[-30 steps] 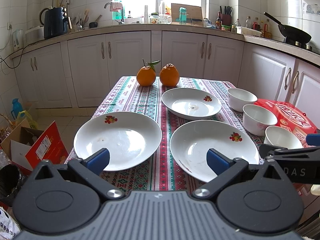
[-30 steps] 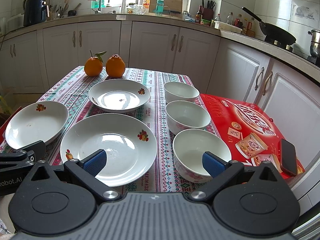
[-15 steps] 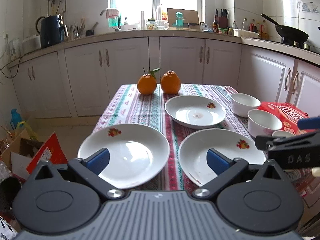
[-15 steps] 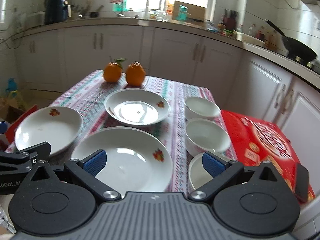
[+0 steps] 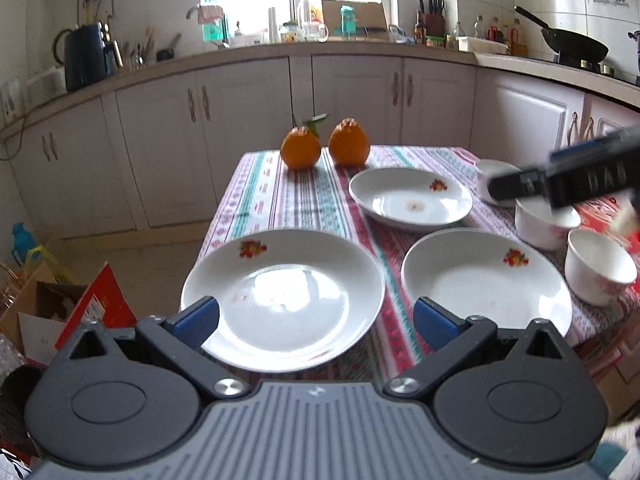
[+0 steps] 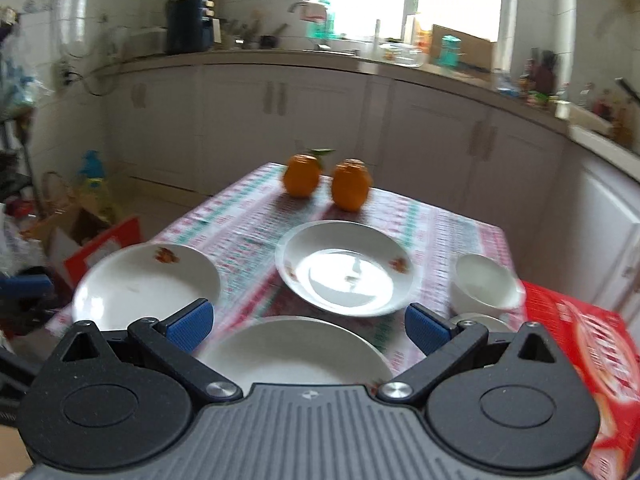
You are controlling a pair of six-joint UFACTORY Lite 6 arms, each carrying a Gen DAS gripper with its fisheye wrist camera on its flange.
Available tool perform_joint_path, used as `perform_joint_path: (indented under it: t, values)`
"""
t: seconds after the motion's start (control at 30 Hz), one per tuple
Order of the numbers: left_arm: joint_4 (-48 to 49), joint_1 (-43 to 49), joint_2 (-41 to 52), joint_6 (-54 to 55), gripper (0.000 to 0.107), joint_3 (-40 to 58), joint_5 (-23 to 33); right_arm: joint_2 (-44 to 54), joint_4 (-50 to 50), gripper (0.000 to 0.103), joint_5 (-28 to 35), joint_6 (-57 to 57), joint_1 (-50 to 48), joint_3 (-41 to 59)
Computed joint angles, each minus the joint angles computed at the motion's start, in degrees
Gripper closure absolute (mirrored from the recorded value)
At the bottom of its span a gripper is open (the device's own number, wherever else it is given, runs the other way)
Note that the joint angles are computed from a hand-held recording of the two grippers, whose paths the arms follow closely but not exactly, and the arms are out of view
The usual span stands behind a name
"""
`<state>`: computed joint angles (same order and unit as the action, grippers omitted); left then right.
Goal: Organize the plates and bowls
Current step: 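Reach the right tool to the large white decal plate and grasp its rim, then lift the gripped white plate with the right tool off the cloth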
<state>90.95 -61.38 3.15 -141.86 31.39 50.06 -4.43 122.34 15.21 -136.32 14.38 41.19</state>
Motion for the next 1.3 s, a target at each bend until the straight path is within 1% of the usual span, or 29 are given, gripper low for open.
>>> perform_joint_path:
  t: [0.07, 0.17, 0.27, 0.33, 0.43, 0.53, 0.67, 0.73, 0.87, 1.0, 1.1, 1.2, 1.3]
  values:
    - [2.4, 1.0, -2.0, -2.1, 0.005, -3.3, -2.1, 2.7, -1.9, 0.0, 2.7, 2.3, 0.1, 2.4]
    - [5.2, 3.2, -3.7, -4.5, 0.005, -7.1, -5.5, 7.3, -12.8, 0.0, 5.2, 13.6, 0.8, 7.5]
    - [9.6, 6.1, -3.6, -8.7, 0.005, -9.7, -7.9, 12.7, -22.7, 0.0, 6.0, 24.5, 2.6, 13.4]
    - [14.0, 8.5, -3.2, -12.1, 0.005, -11.2, -9.3, 16.4, -28.4, 0.0, 6.7, 30.9, 3.8, 17.5]
    - [21.5, 13.6, -3.3, -16.0, 0.005, -12.7, -12.4, 21.4, -33.4, 0.0, 6.1, 36.5, 6.0, 22.9]
    - [29.1, 18.1, -2.0, -20.0, 0.005, -13.0, -13.8, 26.3, -38.6, 0.0, 7.3, 41.8, 6.9, 28.1]
    - [40.5, 23.8, 1.0, -26.0, 0.005, -12.5, -15.3, 35.6, -52.9, 0.0, 11.0, 56.2, 7.8, 39.1]
    - [46.5, 26.5, 2.3, -29.4, 0.005, -12.2, -16.3, 39.6, -58.3, 0.0, 12.1, 61.5, 8.5, 43.9]
    - [47.5, 27.3, 4.2, -27.2, 0.005, -11.0, -15.8, 46.9, -68.3, 0.0, 15.0, 71.4, 9.5, 53.6]
    - [50.1, 28.3, 4.1, -26.5, 0.004, -10.9, -16.5, 56.1, -76.6, 0.0, 21.3, 80.9, 9.8, 66.9]
    - [51.8, 28.8, 3.9, -27.3, 0.004, -11.5, -16.0, 61.5, -80.5, 0.0, 24.4, 85.1, 10.1, 74.8]
    - [52.0, 29.0, 3.8, -27.4, 0.004, -11.6, -16.0, 68.7, -84.7, 0.0, 30.0, 90.1, 10.1, 85.9]
    - [52.8, 29.2, 3.6, -27.8, 0.004, -11.8, -15.8, 75.4, -86.8, 0.0, 35.8, 92.6, 10.1, 96.7]
